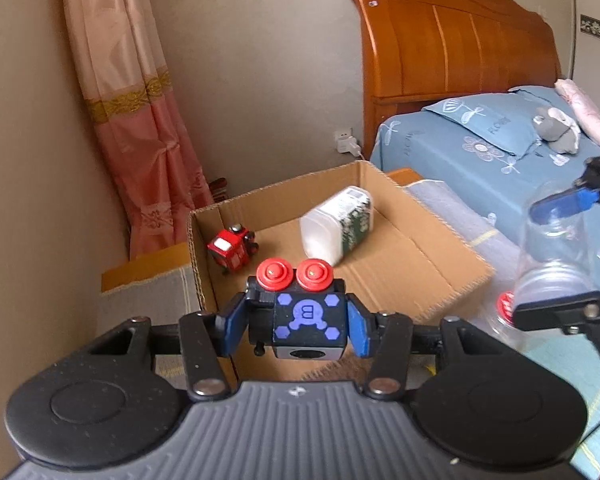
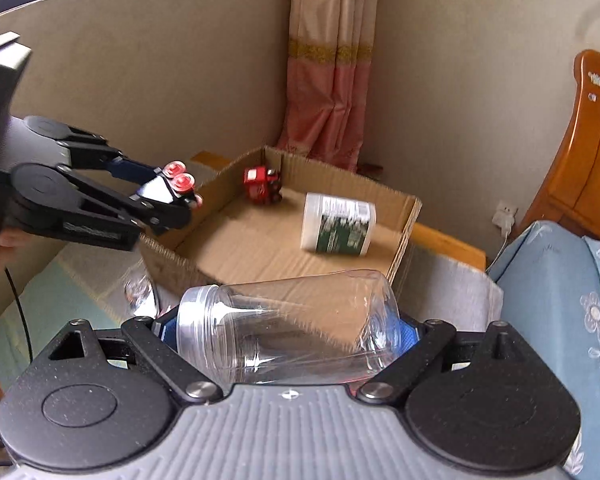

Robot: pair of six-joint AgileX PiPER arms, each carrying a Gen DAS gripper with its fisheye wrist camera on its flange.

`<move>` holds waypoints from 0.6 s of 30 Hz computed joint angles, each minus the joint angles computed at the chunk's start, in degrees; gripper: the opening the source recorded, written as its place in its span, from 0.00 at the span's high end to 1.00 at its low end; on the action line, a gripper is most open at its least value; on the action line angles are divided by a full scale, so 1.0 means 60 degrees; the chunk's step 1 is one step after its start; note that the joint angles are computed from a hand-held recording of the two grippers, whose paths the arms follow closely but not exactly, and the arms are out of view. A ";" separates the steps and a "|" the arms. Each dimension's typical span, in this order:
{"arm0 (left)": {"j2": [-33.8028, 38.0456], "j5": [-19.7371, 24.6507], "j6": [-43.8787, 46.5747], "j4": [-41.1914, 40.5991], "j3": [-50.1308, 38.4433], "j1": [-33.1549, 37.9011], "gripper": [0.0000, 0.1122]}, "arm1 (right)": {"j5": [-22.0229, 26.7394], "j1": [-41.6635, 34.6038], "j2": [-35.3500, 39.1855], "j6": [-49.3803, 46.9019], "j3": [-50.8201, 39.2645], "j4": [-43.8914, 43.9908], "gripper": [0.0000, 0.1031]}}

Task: Organize rigid objects
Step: 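Carry the cube and clear bottle into the box and open both grippers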

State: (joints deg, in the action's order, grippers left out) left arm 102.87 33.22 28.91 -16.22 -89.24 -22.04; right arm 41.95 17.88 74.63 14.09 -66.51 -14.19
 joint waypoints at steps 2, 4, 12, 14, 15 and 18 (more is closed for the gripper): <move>0.0122 -0.0598 0.0170 -0.0134 0.0194 0.0004 0.41 | 0.0015 -0.0033 0.0192 -0.0023 -0.0254 -0.0035 0.08; 0.0124 -0.1220 0.0071 -0.0028 0.0537 -0.0007 0.16 | -0.0023 -0.0096 0.0335 -0.0068 -0.0423 -0.0004 0.08; -0.0615 -0.1220 -0.0118 0.0006 0.1702 0.0325 0.12 | -0.0177 -0.0444 0.1231 -0.0256 -0.1251 0.0360 0.08; -0.0886 -0.1226 -0.0202 0.0138 0.2041 0.0385 0.12 | -0.0180 -0.0506 0.1491 -0.0274 -0.1509 0.0409 0.08; -0.1068 -0.1273 -0.0202 0.0154 0.2290 0.0409 0.12 | -0.0148 -0.0533 0.1620 -0.0273 -0.1644 0.0432 0.08; -0.1469 -0.1261 0.0119 -0.0143 0.2778 0.0526 0.12 | -0.0078 -0.0607 0.2017 -0.0211 -0.2048 0.0458 0.08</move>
